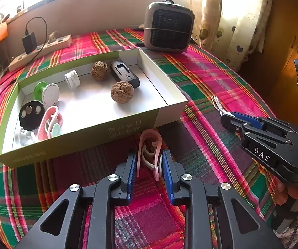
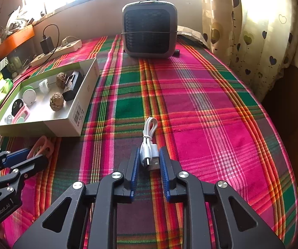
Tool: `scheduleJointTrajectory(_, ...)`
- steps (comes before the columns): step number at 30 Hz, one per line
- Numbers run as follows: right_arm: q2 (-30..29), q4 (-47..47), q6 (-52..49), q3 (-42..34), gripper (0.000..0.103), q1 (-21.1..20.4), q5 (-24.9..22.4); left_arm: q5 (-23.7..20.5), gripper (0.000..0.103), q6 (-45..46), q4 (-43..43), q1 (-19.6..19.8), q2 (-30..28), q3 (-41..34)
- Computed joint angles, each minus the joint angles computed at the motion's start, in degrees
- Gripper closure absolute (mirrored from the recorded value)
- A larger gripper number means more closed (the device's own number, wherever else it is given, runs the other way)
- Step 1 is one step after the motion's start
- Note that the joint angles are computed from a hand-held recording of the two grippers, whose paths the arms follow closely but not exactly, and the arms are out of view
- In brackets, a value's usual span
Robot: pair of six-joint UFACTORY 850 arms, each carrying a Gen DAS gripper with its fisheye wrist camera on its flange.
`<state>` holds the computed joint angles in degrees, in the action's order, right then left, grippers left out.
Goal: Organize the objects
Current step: 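Grasp the second pink-white clip with the left tool while the right tool grasps the white USB cable, then lift and carry the pink clip and USB cable over the tray with both tools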
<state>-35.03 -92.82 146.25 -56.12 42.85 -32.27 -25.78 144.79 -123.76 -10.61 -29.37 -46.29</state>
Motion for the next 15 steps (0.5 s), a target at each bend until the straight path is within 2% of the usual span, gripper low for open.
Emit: scheduleJointTrajectory(15, 1.1, -3.4, 3.7, 1.8, 0.083, 0.9, 0.5, -0.1, 0.081, 1.0, -0.4, 0.1, 0.7, 1.0)
